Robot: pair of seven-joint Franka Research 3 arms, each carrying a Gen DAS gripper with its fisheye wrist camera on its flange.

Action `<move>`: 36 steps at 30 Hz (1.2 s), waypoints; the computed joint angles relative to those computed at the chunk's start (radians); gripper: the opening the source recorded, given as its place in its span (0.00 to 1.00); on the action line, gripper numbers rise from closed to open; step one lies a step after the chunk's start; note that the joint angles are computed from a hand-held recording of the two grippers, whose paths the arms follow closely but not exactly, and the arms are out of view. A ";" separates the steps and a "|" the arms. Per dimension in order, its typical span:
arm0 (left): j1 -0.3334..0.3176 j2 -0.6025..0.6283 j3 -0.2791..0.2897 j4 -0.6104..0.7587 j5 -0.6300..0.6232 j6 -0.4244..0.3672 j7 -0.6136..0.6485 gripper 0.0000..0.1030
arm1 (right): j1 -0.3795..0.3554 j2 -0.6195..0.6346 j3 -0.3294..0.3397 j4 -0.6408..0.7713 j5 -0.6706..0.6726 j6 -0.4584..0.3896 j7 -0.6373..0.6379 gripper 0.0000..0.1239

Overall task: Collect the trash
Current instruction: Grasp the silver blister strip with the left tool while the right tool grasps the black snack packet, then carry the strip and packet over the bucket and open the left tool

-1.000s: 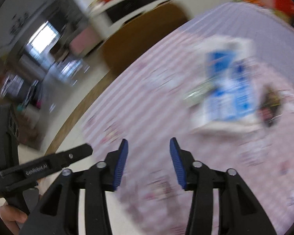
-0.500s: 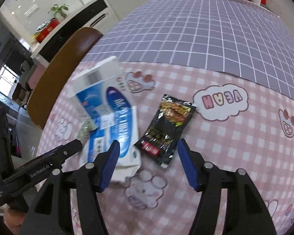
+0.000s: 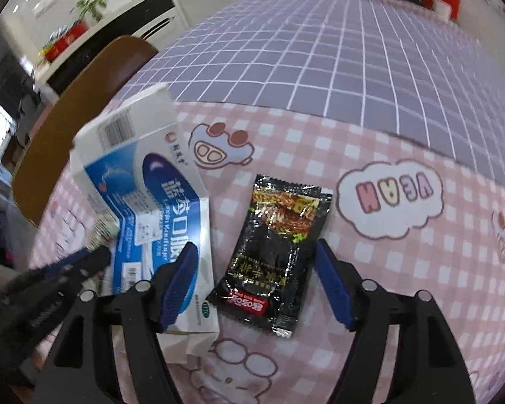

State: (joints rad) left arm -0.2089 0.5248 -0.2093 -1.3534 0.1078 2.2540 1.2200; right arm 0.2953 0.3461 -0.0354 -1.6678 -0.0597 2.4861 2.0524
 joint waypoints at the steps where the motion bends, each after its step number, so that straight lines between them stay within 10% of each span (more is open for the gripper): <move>1: -0.004 -0.003 0.003 -0.002 0.007 0.001 -0.005 0.19 | 0.010 0.002 -0.006 0.000 -0.025 0.000 0.003 0.56; 13: 0.069 -0.171 -0.024 -0.228 -0.130 0.167 -0.047 0.14 | -0.023 -0.061 0.006 -0.085 -0.030 0.025 -0.097 0.11; 25: 0.122 -0.507 0.011 -0.610 -0.315 0.291 0.002 0.14 | -0.017 -0.253 0.101 -0.179 0.155 0.070 -0.318 0.09; 36: 0.170 -0.959 0.174 -1.070 -0.269 0.188 -0.064 0.14 | 0.175 -0.217 0.236 -0.140 0.419 -0.030 -0.517 0.09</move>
State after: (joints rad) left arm -0.0389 -0.4346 -0.0353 -2.4237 -0.1616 2.4422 1.1558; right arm 0.4699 0.1294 0.2002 -1.8073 0.3590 2.4558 1.5352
